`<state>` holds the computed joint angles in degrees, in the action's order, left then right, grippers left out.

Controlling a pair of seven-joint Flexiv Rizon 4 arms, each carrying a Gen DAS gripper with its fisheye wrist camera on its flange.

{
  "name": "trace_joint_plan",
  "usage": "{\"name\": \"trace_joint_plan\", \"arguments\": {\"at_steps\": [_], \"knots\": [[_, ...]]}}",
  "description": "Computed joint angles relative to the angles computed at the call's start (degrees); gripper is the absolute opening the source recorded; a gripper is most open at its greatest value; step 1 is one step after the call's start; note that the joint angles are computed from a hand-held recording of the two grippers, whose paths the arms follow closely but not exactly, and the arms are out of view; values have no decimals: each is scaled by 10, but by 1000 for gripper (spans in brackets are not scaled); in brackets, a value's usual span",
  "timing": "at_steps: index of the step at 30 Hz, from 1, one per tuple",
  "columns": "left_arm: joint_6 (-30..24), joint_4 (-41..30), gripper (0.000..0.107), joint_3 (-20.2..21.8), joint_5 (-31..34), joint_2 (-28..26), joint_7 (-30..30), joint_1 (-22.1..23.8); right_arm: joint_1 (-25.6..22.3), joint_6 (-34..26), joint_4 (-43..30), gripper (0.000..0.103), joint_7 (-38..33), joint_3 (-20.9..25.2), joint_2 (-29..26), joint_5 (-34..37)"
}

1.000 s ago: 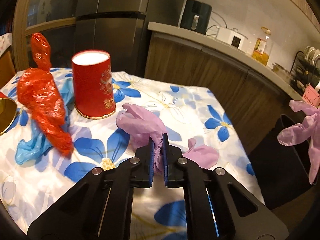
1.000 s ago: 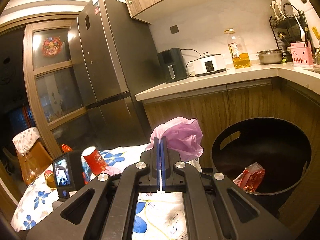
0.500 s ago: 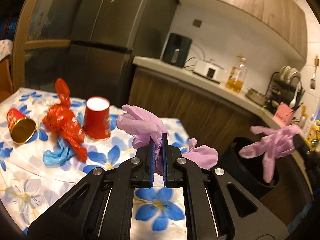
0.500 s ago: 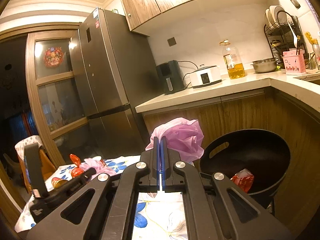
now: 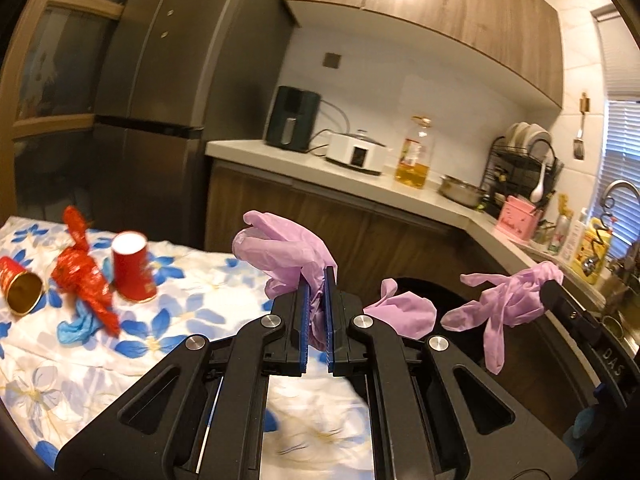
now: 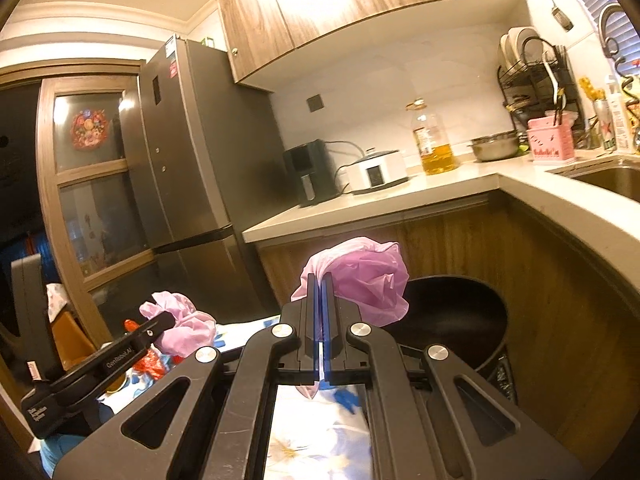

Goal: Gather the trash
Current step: 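Carry both pink gloves over the black bin with both tools, then open both tools to drop the pink gloves into the bin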

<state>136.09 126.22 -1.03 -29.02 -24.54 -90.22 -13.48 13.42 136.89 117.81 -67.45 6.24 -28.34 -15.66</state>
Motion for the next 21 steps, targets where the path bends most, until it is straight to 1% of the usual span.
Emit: {"name": "trace_joint_plan", "arguments": {"at_steps": [5, 10, 14, 19, 21], "knots": [[-10, -44, 5, -4, -15, -15, 44, -26, -10, -2, -6, 2, -3, -8, 2, 5], [-31, -91, 5, -10, -20, -37, 74, -40, -23, -13, -20, 2, 3, -14, -5, 5], [-48, -124, 5, -17, -1, -56, 79, -35, -34, -28, -38, 2, 13, -16, -15, -5], [-81, -159, 5, -31, 47, -77, 59, -11, -45, -45, -56, 2, 28, -16, -28, -16], [-92, -174, 5, -28, 52, -87, 59, -12, -50, -50, -65, 2, 32, -15, -34, -22]]}}
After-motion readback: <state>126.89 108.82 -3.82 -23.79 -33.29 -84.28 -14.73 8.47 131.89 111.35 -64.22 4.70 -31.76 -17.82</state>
